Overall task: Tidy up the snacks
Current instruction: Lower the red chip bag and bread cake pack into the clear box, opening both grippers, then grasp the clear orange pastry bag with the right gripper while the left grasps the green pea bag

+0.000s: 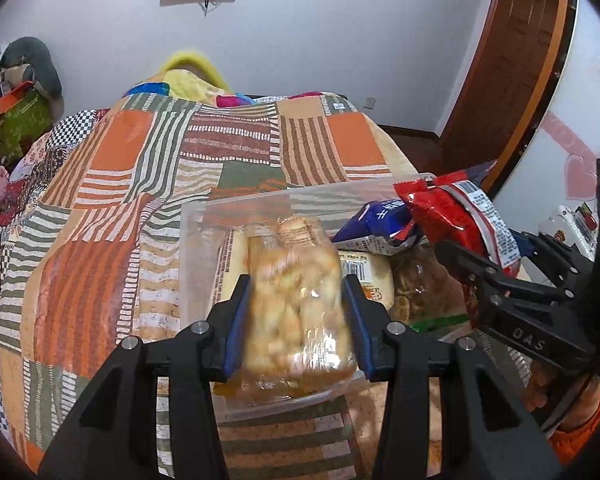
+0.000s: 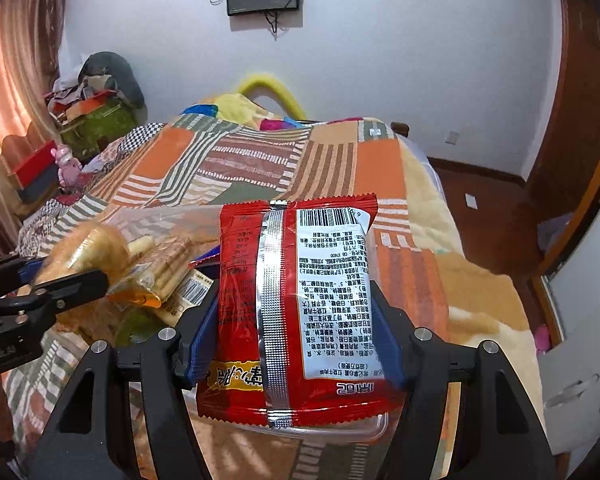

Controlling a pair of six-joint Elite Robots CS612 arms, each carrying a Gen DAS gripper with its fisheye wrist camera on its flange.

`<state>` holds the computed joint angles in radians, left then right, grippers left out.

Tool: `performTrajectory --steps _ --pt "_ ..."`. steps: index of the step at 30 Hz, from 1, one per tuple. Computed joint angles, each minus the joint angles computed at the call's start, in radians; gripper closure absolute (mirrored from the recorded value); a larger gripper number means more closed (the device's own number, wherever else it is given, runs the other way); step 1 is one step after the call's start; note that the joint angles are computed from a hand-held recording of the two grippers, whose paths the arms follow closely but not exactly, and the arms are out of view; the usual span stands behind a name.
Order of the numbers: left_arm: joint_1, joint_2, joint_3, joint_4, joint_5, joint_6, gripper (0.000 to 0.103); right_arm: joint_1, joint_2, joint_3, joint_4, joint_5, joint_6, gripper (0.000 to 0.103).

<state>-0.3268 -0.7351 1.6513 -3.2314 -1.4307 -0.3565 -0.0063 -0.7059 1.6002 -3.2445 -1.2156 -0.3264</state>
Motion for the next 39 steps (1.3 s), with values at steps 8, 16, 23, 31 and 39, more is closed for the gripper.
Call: performTrajectory --steps 8,16,23,31,39 --pt "-0.006 -0.025 0.036 -0.035 0.009 -0.003 0.054 -0.014 -0.039 0.032 0.072 0.017 -0.033 0.028" --pt "-0.018 -0.081 0.123 -0.110 0.025 0.008 0.050 -0.031 -0.082 0.092 0.023 0.058 -0.037 0.022" --pt "-0.027 -0.121 0.216 -0.151 0.027 0.019 0.044 -0.047 -0.121 0.167 0.023 0.161 -0.064 0.016" --pt "-0.032 -0.127 0.288 -0.129 0.018 0.010 0.044 -0.022 -0.117 0.185 0.161 0.187 -0.105 0.013" --pt "-0.031 -0.113 0.313 -0.104 -0.004 -0.005 0.044 0.010 -0.079 0.143 0.259 0.130 -0.060 0.013"
